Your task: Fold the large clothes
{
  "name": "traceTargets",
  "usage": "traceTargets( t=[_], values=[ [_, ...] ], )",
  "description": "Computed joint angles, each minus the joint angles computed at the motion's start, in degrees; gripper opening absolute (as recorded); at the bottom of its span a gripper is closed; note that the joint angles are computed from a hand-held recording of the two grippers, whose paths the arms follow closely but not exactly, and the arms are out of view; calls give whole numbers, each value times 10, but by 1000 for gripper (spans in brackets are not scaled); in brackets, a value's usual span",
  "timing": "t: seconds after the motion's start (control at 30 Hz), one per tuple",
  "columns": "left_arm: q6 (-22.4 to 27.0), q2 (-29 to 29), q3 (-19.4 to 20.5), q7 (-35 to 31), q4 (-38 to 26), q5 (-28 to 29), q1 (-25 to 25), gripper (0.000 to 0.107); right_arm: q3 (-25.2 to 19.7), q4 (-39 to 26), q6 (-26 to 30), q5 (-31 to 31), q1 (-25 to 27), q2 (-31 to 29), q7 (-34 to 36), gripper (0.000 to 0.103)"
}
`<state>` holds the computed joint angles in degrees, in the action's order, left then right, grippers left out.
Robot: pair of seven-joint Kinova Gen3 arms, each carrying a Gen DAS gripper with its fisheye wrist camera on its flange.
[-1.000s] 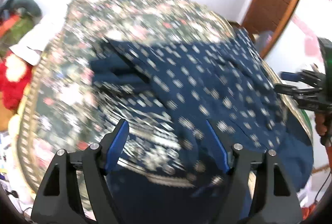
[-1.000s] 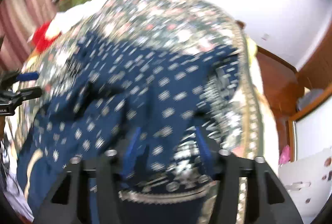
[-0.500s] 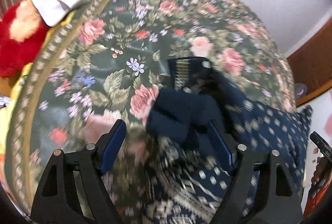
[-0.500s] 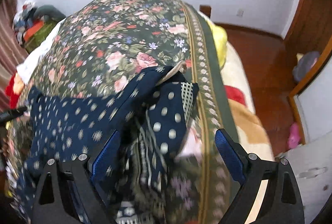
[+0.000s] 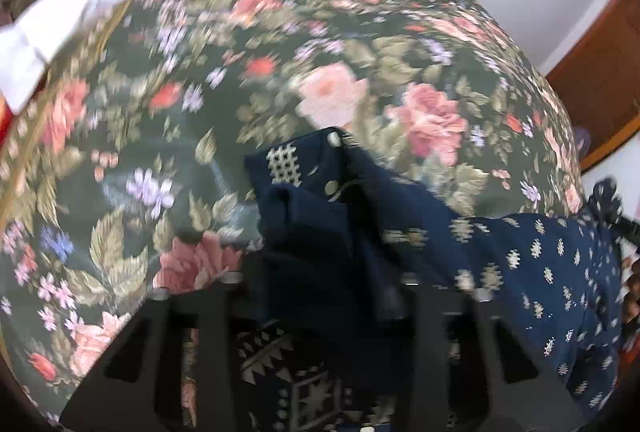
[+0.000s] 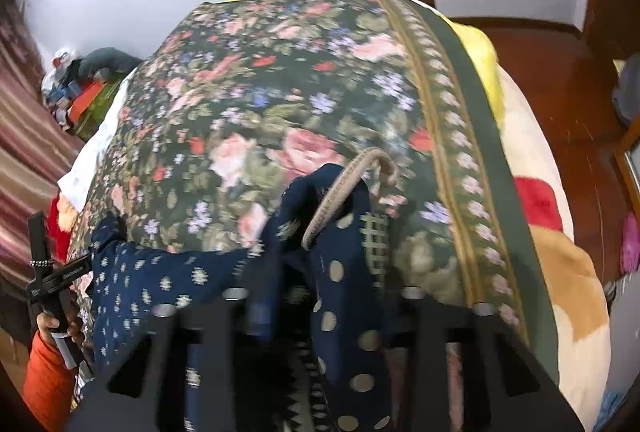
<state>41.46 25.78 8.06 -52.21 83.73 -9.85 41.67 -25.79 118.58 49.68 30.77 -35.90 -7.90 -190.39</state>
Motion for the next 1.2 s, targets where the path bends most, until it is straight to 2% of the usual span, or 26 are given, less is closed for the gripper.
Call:
traceTargets(
  t=[0.03,0.1,0.2,0.3,0.43,0.6,0.77,0.83,0.9,0.97,1.03,1.1,1.17,1.2],
  values=[
    [10,-1,-10,15,-7,-23,18,19,-11,-10,11,6,6,7,2,19],
    [27,-6,-40,45,-16,-62,55,15,-32,-36,54,29,6,24,-4,15],
    [22,-33,-54,100,-2,-124,74,11,-9,-60,88,55,-29,33,-9,14],
    [8,-60,-47,126,9,-153,61,11,5,-84,103,76,-38,44,10,14],
    [38,-55,-34,117,-28,-182,41,11,32,-134,116,120,-48,82,39,12],
    [59,-20,-30,91,-57,-173,22,11,76,-191,126,163,-69,149,63,12],
    [79,19,-42,86,-60,-159,11,12,125,-210,117,144,-76,190,95,13],
    [59,18,-33,72,-40,-125,-16,16,123,-191,98,139,-68,186,94,13],
    [23,-2,-35,79,-3,-120,-20,17,93,-174,95,144,-47,173,91,13],
    [9,-16,-36,74,18,-110,-22,21,88,-183,130,129,-54,171,106,13],
    [9,-32,-30,68,37,-99,-27,36,122,-197,176,105,-96,175,140,13],
    [21,-44,-23,64,50,-92,-28,42,159,-213,223,84,-140,183,174,13],
    [35,-56,-16,56,58,-89,-29,42,155,-219,269,71,-153,187,186,13],
    [43,-62,-15,59,62,-92,-25,42,137,-219,284,67,-145,185,184,13]
  ],
)
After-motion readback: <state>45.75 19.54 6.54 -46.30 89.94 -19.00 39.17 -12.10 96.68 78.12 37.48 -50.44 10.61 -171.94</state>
